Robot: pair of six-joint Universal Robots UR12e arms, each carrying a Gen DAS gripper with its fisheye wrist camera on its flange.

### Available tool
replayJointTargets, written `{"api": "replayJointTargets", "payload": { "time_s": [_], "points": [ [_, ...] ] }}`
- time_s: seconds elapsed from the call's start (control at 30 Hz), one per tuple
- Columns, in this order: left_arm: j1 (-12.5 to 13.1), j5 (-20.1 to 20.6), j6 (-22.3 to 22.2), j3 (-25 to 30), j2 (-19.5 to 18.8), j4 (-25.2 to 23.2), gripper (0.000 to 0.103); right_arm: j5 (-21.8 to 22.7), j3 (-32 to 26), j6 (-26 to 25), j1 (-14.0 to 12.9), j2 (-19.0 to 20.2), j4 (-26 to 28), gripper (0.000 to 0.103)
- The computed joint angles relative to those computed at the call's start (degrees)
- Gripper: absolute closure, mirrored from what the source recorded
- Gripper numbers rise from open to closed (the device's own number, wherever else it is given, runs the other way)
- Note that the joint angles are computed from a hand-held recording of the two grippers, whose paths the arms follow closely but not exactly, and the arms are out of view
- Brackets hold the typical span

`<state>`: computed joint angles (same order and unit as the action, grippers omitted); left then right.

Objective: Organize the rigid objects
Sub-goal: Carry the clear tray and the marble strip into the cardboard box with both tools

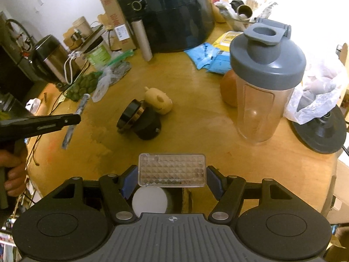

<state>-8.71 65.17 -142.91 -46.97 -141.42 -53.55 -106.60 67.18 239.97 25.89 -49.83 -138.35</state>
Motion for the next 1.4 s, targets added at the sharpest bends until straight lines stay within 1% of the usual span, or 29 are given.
{"api": "replayJointTargets", "payload": {
  "time_s": [0.07,0.17,0.4,0.57,0.67,0.83,1.03,1.2,1.4],
  "points": [
    [0.3,-0.9,-0.9,-2.4,1.6,1.1,0.087,0.6,0.2,-0.8,-0.1,-0.1,-0.7,0.033],
    [0.5,-1.9,-0.4,-5.1,3.5,1.7,0.087,0.8,0.6,-2.0,-0.2,-0.3,-1.9,0.033],
    [0.5,-3.5,0.1,-9.1,6.3,2.9,0.087,-0.8,1.7,-4.5,-0.8,-1.5,-4.7,0.033],
    [0.4,-4.1,-2.0,-11.7,8.0,4.7,0.087,-1.7,3.1,-5.9,-0.9,-2.5,-6.8,0.033],
    [0.4,-4.1,-3.4,-13.3,9.0,6.1,0.087,-1.6,4.0,-6.4,-0.9,-3.0,-7.8,0.033],
    [0.4,-3.2,-5.4,-16.0,10.5,8.2,0.087,-0.3,5.4,-7.8,-0.9,-3.6,-9.2,0.033],
    [0.5,-1.0,-7.5,-19.6,12.5,10.2,0.087,1.6,6.9,-10.2,-0.9,-4.3,-10.6,0.033],
    [0.6,1.2,-9.2,-22.1,13.9,11.0,0.087,3.3,8.0,-12.1,-0.9,-4.8,-11.5,0.033],
    [0.8,2.8,-11.0,-25.1,15.5,12.2,0.087,5.2,8.6,-13.6,-0.7,-5.0,-11.8,0.033]
  ]
}}
